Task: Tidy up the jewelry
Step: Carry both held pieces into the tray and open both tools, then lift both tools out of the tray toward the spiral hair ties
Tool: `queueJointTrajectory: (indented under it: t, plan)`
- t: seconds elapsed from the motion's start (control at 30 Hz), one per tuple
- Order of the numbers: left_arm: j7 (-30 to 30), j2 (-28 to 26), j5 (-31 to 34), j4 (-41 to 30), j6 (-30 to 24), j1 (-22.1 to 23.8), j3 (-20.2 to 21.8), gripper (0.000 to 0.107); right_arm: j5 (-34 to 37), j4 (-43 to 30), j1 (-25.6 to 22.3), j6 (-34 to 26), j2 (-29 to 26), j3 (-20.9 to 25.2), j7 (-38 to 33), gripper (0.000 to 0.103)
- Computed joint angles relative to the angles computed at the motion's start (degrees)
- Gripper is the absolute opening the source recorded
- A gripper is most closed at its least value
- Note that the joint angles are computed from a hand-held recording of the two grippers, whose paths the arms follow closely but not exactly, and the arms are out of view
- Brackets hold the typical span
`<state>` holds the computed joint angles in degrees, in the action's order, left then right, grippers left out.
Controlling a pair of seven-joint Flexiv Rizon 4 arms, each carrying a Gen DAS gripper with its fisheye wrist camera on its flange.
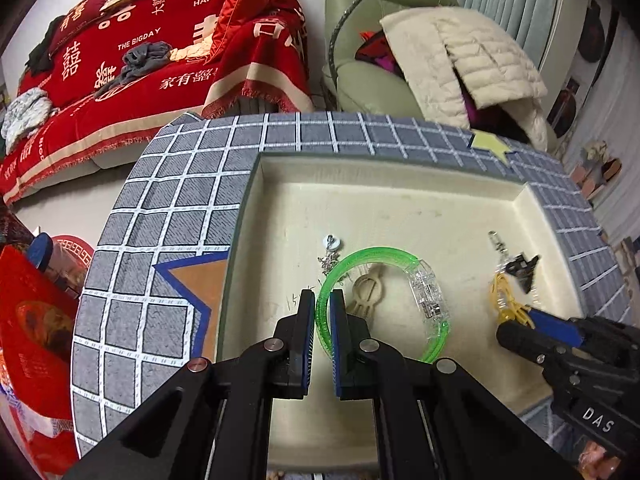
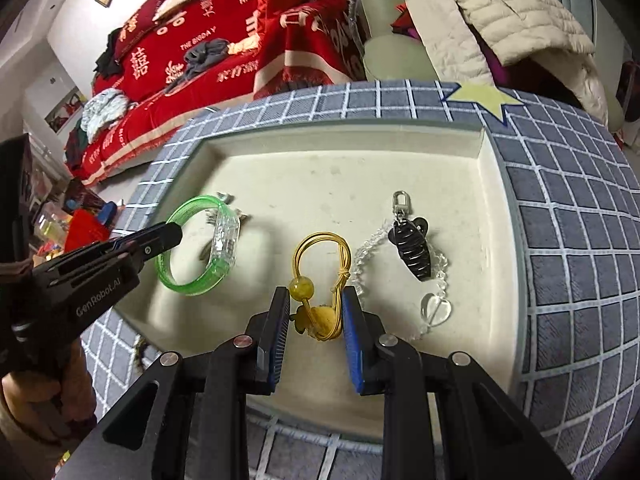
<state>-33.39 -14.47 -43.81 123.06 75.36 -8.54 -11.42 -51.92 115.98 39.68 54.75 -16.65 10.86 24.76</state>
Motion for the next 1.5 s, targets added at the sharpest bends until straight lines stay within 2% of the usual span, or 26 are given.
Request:
queueJointTrajectory:
  t: [0.27,0.43,0.53,0.6,0.7,0.77,1.1,1.23,1.43,1.5]
  plan:
    - [-4.5,-2.7,8.8,-0.3,5.0,-1.0,1.0,0.029,2.7,0.0,-0.3,-6.6,0.6,0.5,-2.8,0.028]
    - [-7.5,-3.4,17.2,0.5,10.7,-1.6,1.8,0.029,2.6,0.2,-0.7,-7.0,0.6,0.7,-3.0,0.030]
    - [-9.5,-3.1,19.4,0.4,10.2,-0.3,0.9,0.029,2.3,0.1,-0.7,-6.5,0.7,0.8,-2.8,0.041]
    - [-8.2,-2.5,17.3,1.4,10.5,2.8,-2.8,0.029,1.0,0.5,-0.5,-6.4,1.3,0.6,-1.5,0.061]
    - [-5.2,-1.5,13.3,2.9,12.3,6.5,-7.8,0.029,-1.9,1.4,-0.6,-5.5,2.3,0.4,1.2,0.066]
    - [-4.6,-1.2,12.2,3.1,12.4,6.9,-8.6,0.029,-2.8,1.8,-0.9,-5.1,2.8,0.6,2.8,0.070]
    - [3.2,1.8,0.9,5.8,14.2,9.3,-14.3,0.029,-6.1,2.4,-0.8,-7.8,5.4,2.4,8.0,0.072]
    - [6.5,3.4,-3.6,6.5,13.2,7.8,-13.4,0.029,-6.1,2.4,-0.6,-9.2,6.0,3.2,8.7,0.072]
    - [13.6,6.4,-13.8,8.3,12.9,5.4,-12.9,0.029,-5.7,2.5,0.3,-11.2,6.7,4.3,10.1,0.072]
    - [14.9,7.0,-15.5,8.7,12.9,4.1,-11.8,0.029,-5.4,2.6,0.7,-11.6,7.0,4.7,10.8,0.079]
